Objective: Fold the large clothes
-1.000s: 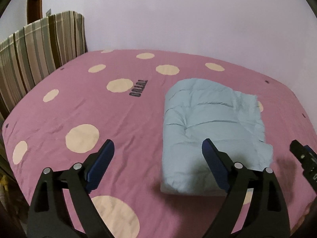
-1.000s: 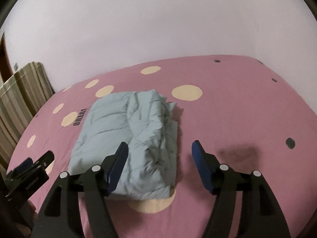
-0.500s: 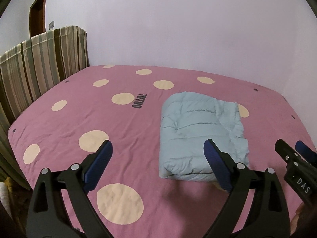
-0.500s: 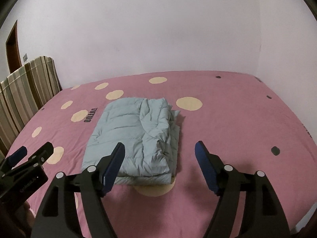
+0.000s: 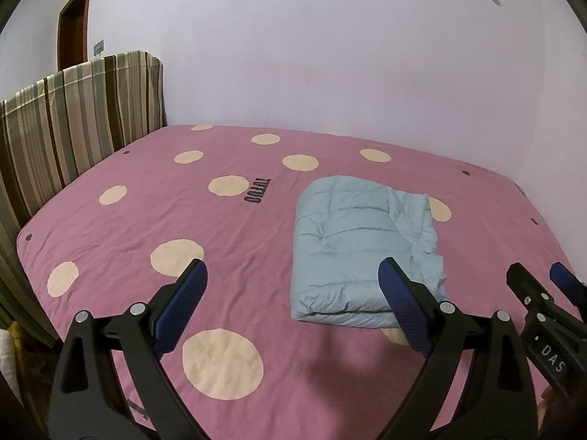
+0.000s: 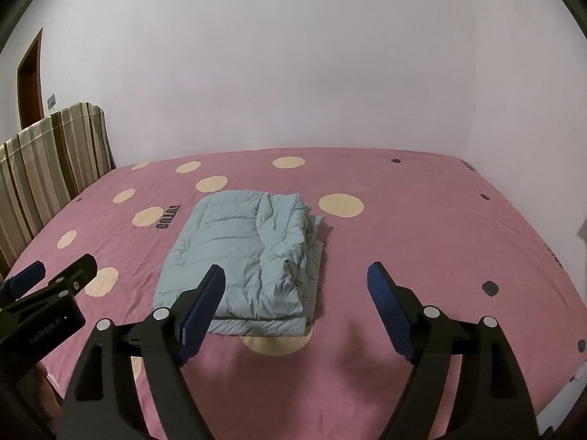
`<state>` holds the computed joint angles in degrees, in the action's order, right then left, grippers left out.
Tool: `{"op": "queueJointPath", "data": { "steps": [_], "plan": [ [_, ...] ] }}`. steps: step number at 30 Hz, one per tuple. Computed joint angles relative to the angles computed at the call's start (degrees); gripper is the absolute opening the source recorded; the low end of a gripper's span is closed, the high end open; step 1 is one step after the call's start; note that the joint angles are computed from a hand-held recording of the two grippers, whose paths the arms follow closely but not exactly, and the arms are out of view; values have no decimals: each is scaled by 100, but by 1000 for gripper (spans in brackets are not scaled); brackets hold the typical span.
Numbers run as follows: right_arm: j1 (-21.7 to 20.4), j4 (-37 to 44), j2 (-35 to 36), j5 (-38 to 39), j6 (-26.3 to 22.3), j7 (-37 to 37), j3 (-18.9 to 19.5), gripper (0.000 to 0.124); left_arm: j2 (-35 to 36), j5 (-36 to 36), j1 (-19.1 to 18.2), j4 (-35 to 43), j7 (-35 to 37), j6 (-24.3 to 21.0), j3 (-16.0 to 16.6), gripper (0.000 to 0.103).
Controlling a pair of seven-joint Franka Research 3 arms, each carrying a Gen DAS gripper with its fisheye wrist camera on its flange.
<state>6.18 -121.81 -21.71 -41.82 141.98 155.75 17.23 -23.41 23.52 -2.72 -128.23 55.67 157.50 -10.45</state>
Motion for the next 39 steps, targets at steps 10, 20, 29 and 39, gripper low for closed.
{"op": "queueJointPath", "data": {
  "steps": [10, 20, 29, 39],
  "plan": [
    [-27, -14, -85, -29, 44, 46, 44, 79, -153, -39, -51, -34, 51, -6, 11, 95],
    [-89, -58, -144, 50, 126, -34, 37, 79, -147, -169, -122, 19, 225, -50, 49, 95],
    [-149, -50, -163, 116, 113, -110, 55, 79, -118, -284, -181, 41, 336, -67, 74, 95],
    [-139, -15, -137, 96, 66, -71, 68, 79, -90, -301, -156, 45, 329, -31, 60, 95]
  ]
}}
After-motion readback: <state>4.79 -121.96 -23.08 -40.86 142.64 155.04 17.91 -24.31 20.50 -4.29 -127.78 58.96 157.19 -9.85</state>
